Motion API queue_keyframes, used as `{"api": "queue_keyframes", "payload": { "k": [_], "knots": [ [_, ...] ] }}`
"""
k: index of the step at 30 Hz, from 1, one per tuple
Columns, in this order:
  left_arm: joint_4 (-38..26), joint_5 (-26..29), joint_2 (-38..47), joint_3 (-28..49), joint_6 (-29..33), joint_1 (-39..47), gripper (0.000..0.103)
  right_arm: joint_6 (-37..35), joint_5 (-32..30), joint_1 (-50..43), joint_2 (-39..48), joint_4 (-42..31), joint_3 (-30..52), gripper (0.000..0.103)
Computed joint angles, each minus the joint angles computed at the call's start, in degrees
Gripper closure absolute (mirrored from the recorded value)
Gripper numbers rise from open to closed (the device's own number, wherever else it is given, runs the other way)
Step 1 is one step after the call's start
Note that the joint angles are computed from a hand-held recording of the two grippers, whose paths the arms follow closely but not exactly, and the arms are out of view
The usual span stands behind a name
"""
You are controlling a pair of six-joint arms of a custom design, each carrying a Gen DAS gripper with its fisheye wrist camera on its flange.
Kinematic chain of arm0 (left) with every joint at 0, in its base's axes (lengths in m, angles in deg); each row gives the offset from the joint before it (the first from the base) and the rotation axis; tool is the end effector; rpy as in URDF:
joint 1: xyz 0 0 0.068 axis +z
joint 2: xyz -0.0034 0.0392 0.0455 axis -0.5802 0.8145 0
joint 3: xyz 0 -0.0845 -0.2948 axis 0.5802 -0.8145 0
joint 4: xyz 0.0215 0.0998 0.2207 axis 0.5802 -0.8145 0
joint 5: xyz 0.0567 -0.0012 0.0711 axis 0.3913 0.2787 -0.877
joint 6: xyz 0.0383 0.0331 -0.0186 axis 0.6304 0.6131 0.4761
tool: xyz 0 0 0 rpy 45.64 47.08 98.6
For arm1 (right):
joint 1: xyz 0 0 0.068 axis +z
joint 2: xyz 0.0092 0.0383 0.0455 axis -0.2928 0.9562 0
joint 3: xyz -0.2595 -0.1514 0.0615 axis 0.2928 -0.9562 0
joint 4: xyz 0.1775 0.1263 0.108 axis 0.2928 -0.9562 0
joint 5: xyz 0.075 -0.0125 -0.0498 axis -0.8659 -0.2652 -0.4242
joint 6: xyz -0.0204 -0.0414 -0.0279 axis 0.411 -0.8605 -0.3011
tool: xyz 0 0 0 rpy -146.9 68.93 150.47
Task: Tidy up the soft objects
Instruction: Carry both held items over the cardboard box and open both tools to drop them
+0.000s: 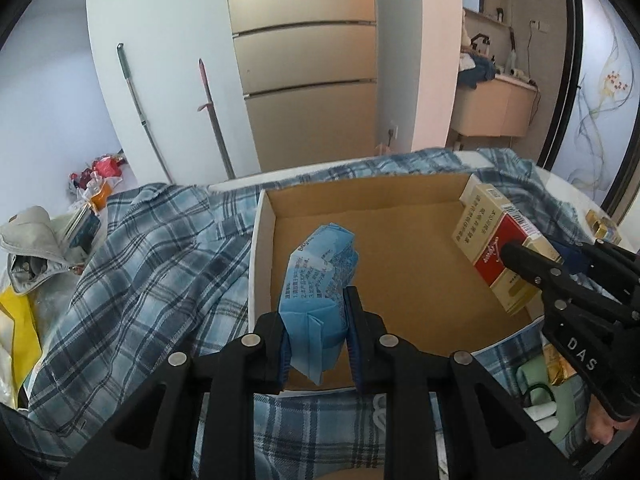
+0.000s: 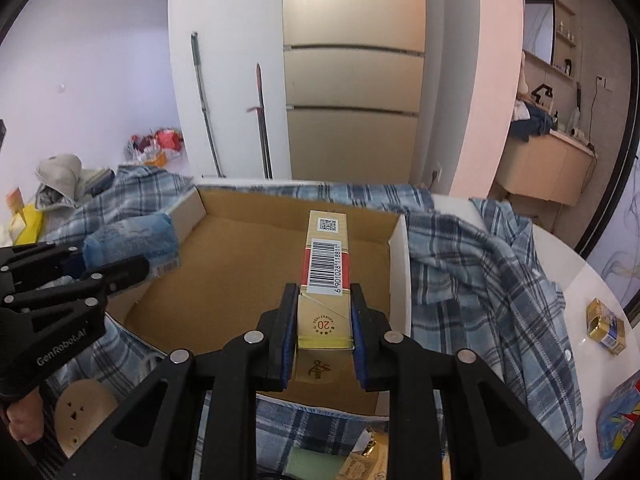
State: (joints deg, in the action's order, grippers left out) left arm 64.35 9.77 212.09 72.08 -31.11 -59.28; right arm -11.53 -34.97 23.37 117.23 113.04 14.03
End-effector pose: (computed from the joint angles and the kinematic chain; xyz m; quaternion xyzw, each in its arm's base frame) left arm 0.3444 -0.1534 0.0396 0.2512 0.8956 -0.0714 0.3602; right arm 0.2613 0.1951 0.0351 0.0900 0.9084 -0.0377 0.4066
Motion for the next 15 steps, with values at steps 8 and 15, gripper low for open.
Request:
{"api": "queue_keyframes", "payload": {
  "k": [8, 15],
  "knots": [
    [-3.3, 0.4, 1.2, 2.2, 0.0, 0.4, 0.078, 0.2, -3.2, -1.4, 1.5, -0.9, 1.1, 0.080],
    [-2.8, -0.3, 1.6, 2.2, -0.3, 0.7, 0.044, 0.8, -2.6, -1.4, 1.3, -3.2, 2.1, 0.062]
  ]
}}
